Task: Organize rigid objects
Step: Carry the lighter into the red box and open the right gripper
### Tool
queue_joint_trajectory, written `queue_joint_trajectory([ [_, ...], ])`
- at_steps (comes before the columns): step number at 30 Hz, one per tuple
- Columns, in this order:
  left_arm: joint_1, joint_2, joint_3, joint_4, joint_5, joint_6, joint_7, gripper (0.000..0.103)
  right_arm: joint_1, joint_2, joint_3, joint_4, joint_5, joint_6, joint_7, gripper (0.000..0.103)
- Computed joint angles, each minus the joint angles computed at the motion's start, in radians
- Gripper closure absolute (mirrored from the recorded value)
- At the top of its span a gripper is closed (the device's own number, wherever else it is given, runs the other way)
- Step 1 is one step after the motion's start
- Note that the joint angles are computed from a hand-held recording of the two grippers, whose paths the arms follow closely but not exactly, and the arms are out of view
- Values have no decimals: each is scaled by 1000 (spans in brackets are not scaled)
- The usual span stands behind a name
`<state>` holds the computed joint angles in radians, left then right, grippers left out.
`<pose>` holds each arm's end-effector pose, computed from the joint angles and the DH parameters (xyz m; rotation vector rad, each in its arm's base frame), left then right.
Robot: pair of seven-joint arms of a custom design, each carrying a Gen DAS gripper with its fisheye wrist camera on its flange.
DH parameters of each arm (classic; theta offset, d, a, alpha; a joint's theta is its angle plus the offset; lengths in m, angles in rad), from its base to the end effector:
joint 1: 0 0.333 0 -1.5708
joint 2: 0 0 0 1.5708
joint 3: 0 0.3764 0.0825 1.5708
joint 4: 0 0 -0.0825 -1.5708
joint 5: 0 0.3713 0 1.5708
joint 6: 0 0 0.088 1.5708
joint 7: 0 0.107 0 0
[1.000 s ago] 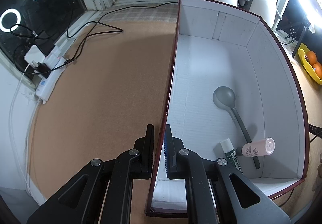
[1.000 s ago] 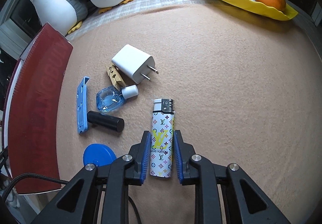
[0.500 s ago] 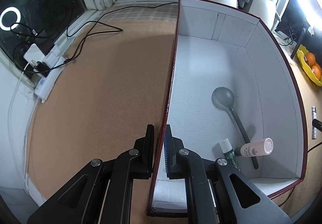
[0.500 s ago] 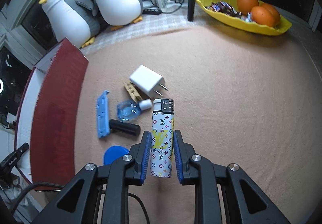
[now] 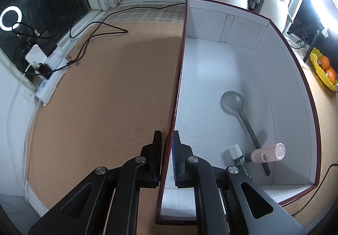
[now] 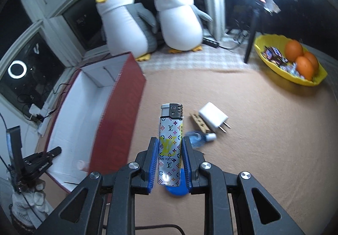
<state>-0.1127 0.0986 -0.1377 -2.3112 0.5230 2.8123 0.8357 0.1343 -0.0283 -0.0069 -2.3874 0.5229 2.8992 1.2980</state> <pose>0.5239 -0.1576 0.4108 -1.9735 1.9234 -0.4271 0.5165 0.0361 0.4543 -1.7609 1.8975 -0.3028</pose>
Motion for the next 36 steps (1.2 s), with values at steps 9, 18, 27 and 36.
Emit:
queue_joint_trajectory([
  [9,0,-2,0,-1,3,-1,0,95,64,12,38,64,76,-22,-116,83],
  [18,1,-6,0,-8,3,7,-4,95,114,75,75,129,59,-38,-155,83],
  [27,3,-21,-1,-26,3,17,-15,95,125,142,86,179,5,-62,-119,83],
  [36,4,-27,-3,-30,4,14,-22,95,118,153,100,194,21,-87,-156,72],
])
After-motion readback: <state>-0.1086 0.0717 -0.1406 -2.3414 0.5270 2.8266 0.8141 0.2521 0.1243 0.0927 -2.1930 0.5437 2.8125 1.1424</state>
